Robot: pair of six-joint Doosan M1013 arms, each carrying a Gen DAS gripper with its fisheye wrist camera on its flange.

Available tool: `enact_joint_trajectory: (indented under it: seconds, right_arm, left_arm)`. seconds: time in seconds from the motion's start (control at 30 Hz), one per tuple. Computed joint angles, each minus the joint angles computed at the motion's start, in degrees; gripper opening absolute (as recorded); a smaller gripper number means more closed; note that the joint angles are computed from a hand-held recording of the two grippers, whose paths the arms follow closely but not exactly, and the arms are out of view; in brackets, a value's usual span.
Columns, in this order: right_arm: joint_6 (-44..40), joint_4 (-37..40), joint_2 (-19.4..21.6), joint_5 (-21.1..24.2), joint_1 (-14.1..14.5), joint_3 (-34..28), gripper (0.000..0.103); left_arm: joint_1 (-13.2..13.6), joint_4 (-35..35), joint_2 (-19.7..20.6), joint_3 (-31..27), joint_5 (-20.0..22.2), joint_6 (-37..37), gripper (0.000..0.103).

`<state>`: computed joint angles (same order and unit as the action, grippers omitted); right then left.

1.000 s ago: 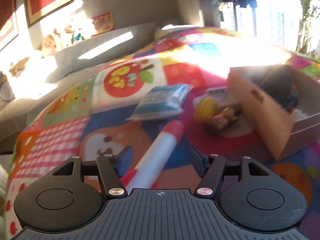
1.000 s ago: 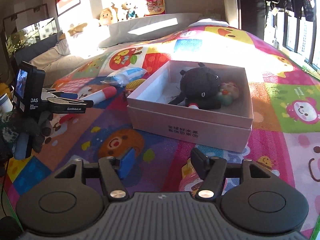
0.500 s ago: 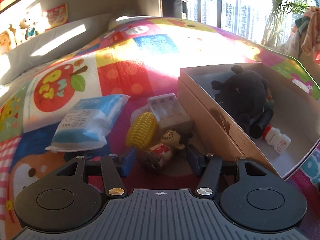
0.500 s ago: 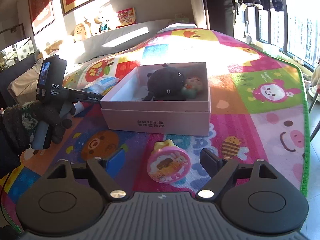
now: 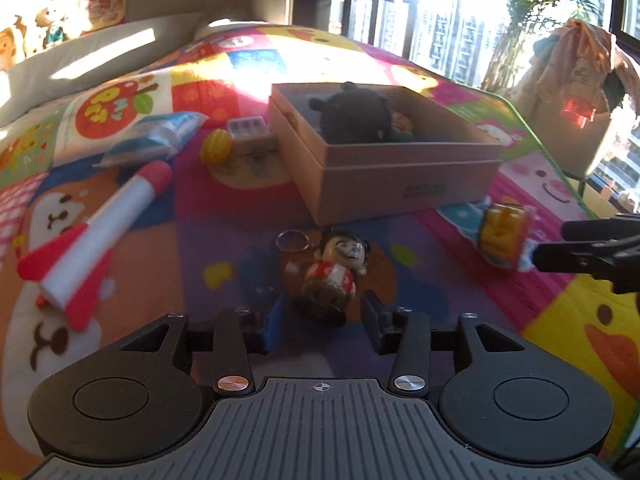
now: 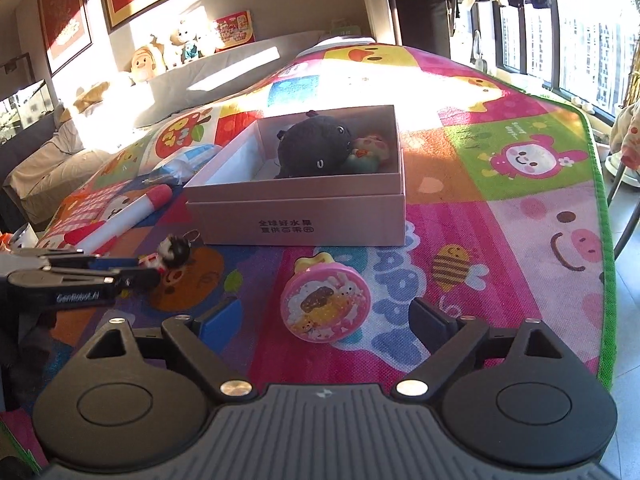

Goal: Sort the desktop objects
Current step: 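Move the left tool to the boy figurine while the right tool holds the cup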

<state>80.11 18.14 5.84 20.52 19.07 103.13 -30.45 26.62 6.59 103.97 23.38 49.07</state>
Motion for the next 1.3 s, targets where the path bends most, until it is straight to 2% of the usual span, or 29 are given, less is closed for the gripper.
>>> enact_joint_trajectory:
  seconds: [0.03, 0.07, 0.13, 0.2, 0.3, 0.37, 0.4, 0.53, 0.67, 0.77, 0.87, 0.97, 1.03, 1.07, 1.13, 1.2, 1.3]
  right_arm:
    - [0.45, -0.73, -0.06, 0.10, 0.16, 0.10, 0.094]
    - [0.94, -1.63, -0.14, 0.13, 0.35, 0.26, 0.095]
    - [2.58, -4.13, -0.26, 0.09, 0.72, 0.56, 0.100]
    - [3.62, -5.87, -0.28, 0.66, 0.86, 0.81, 0.100]
    - [4.76, -5.47, 0.11, 2.84, 0.66, 0.58, 0.103]
    - [3.44, -2.46, 0.52, 4.99, 0.21, 0.31, 0.103]
    - [3.75, -2.67, 0.42, 4.20, 0.34, 0.72, 0.103]
    - [8.70, -8.64, 0.41, 3.07, 1.43, 1.13, 0.103]
    - [9.58, -9.77, 0.50, 3.16, 1.61, 0.98, 0.103]
    - [3.02, -2.92, 0.60, 3.43, 0.56, 0.68, 0.103]
    - [2.49, 0.84, 1.30, 0.90, 0.04, 0.51, 0.103]
    - [6.05, -4.06, 2.42, -0.81, 0.60, -0.39, 0.090]
    - [5.96, -5.43, 2.89, -0.77, 0.75, -1.22, 0.064]
    - [4.60, -4.84, 2.99, -0.56, 0.75, -1.60, 0.058]
    - [3.28, -6.00, 2.98, -0.77, 1.14, -2.11, 0.056]
    - [5.88, -12.31, 2.93, -1.33, 2.11, -2.46, 0.056]
    - [7.68, -17.80, 3.17, -0.14, 3.07, -3.51, 0.056]
  left_arm:
    - [-0.21, -2.57, -0.37, 0.56, -0.85, 1.86, 0.068]
    - [-0.44, -3.55, -0.59, 0.99, -1.35, 2.09, 0.072]
    - [-0.95, -1.69, -0.59, 1.47, -1.60, -1.49, 0.090]
    - [-1.31, 1.40, -0.33, 1.55, -1.55, -5.60, 0.096]
    - [-1.83, 1.63, 0.16, 0.67, 0.37, -6.13, 0.101]
    - [-1.99, 1.43, 0.35, 0.44, 1.00, -6.57, 0.102]
    - [-1.96, 1.33, 0.34, 0.52, 0.78, -6.69, 0.103]
    - [-1.87, 1.28, 0.33, 0.64, 0.60, -8.02, 0.103]
    - [-1.35, -1.94, 0.17, 0.72, 0.01, -5.17, 0.103]
    - [-1.22, -1.90, -0.15, 1.34, -1.26, -4.73, 0.103]
    - [-1.41, 0.28, -0.28, 1.64, -1.72, -7.72, 0.103]
    - [-1.81, 2.42, -0.33, 1.63, -1.06, -9.78, 0.103]
    - [-2.25, 4.51, -0.33, 1.57, -0.08, -10.67, 0.103]
    - [-2.52, 6.00, -0.37, 1.62, 0.33, -11.77, 0.103]
    - [-2.78, 8.13, -0.46, 1.75, 0.58, -13.78, 0.103]
    - [-2.74, 8.65, -0.52, 1.80, 0.53, -14.54, 0.103]
    - [-2.62, 9.36, -0.59, 1.84, 0.61, -15.54, 0.103]
